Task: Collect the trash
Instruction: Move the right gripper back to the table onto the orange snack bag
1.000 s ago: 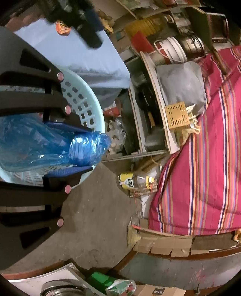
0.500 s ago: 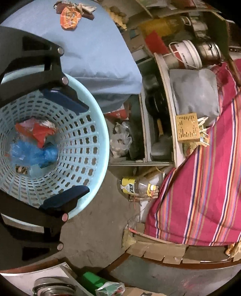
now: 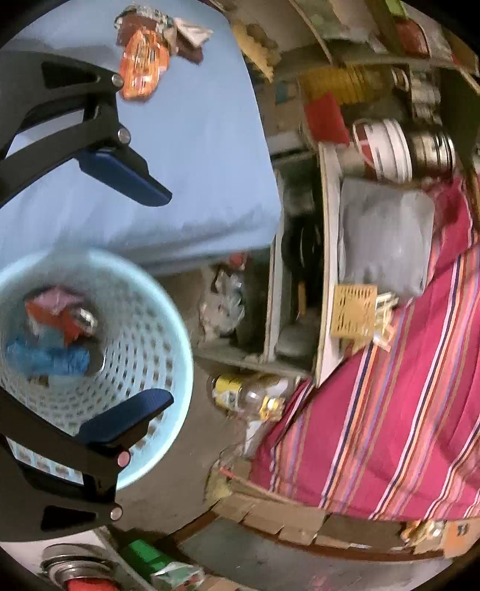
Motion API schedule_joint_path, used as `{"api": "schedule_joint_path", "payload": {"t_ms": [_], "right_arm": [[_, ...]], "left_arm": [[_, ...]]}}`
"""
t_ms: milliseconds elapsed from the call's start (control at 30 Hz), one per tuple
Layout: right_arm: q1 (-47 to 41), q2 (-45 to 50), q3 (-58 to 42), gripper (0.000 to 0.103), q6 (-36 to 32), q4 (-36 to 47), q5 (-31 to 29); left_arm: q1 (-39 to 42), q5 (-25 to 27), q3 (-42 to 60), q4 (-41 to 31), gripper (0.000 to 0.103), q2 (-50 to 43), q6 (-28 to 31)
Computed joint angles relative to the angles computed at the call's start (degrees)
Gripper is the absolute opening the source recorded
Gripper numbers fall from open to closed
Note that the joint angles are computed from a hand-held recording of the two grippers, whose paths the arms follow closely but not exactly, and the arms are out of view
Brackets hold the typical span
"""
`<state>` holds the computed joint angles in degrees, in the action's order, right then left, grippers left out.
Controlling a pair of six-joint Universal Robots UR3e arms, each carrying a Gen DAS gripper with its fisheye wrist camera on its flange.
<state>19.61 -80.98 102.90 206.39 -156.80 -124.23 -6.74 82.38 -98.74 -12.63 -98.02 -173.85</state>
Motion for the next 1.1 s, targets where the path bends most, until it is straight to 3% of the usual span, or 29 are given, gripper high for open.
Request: {"api": "schedule_joint_path", "payload": {"t_ms": [167,500,800,933,1100], "right_arm": [[4.8,6.6,-9.6,0.098,1.0,2.9,-0.5],[12.3,23.6,-33.6,0.098,0.3,12.8,-2.0],[15.4,38.8,-57.9,0.098,-0.9,23.7,2.7],[16.1,48.8,-75.1,0.098,-1.1,34.5,2.8],[14.1,53.0,-80.5,0.098,-0.5,38.5,8.5]], "left_arm": [[7.5,-2.0,-5.6,2.4,0.098,2.6,3.5],[20.3,-7.0,-9.5,3.5,0.098,0.4,4.0],[24.5,-7.8,-6.8,1.8,0.098,-5.0,6.9],[26.3,-9.5,-7.1,1.5,0.098,-5.1,7.4],[26.8,-9.6,-7.2,1.6,0.098,-5.4,8.0]]}}
